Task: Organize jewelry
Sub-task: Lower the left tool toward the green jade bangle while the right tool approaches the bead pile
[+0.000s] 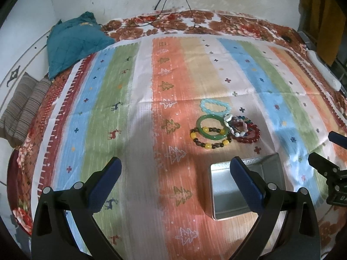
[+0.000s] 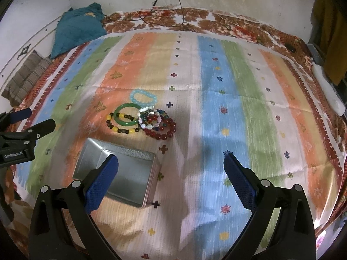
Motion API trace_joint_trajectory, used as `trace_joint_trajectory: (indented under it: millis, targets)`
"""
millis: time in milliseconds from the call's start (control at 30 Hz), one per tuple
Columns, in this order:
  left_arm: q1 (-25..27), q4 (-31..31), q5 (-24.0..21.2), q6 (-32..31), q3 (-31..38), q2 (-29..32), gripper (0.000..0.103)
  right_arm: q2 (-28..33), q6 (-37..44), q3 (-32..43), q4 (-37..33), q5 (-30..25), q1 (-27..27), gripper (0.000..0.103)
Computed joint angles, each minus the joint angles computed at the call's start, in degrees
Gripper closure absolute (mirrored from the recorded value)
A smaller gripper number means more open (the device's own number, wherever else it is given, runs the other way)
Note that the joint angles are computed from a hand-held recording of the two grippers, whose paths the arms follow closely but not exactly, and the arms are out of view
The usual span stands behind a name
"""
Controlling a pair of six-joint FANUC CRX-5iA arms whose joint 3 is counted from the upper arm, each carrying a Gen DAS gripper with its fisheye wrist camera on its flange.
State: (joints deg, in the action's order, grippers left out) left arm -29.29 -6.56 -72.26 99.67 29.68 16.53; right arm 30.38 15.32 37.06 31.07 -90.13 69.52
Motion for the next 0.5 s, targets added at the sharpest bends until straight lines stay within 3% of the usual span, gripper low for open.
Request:
trace_joint_trajectory:
  millis: [500]
  targets:
    - [1.54,2.6,-3.53,-0.28,7.98,7.75,0.006,4.41,5.68,6.48,-4.58,1.62,-4.12,0.004]
